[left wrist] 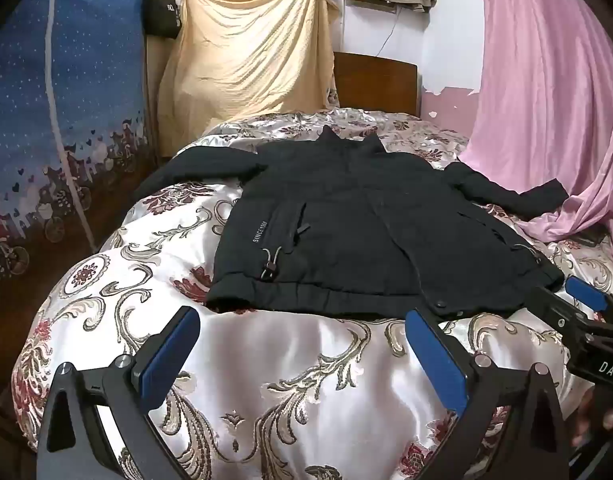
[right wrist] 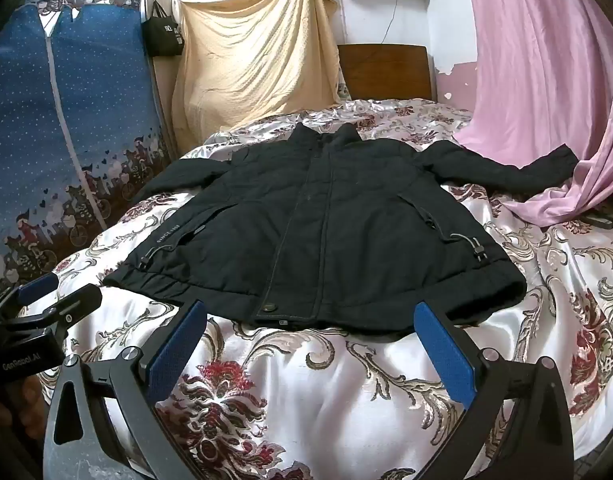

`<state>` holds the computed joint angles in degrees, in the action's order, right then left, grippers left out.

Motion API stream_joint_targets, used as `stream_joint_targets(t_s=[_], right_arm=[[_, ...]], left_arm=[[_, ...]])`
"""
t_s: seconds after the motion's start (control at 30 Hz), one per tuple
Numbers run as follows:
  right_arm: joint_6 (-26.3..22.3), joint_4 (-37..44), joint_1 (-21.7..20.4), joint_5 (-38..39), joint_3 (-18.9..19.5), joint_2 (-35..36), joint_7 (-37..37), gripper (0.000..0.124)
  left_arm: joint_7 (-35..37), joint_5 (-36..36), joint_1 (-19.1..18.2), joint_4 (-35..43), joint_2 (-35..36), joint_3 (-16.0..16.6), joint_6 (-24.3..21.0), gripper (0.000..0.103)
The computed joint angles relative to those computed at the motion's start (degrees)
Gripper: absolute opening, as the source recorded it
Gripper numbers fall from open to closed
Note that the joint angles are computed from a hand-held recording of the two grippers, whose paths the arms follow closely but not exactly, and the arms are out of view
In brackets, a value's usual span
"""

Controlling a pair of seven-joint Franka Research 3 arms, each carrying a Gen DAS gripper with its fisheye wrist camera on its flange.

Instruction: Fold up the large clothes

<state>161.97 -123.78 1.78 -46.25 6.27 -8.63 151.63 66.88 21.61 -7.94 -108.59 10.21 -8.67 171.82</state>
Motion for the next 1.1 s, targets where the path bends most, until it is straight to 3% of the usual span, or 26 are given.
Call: stream_joint_targets(t_s=[1.1], right_arm=[[0.24,-0.24,-0.04,-0.31,0.06,-0.07,0.62,0.102]], left_arm=[[-0.48,0.73,-0.09,0.08,0.07,0.17,0.1,0.103]])
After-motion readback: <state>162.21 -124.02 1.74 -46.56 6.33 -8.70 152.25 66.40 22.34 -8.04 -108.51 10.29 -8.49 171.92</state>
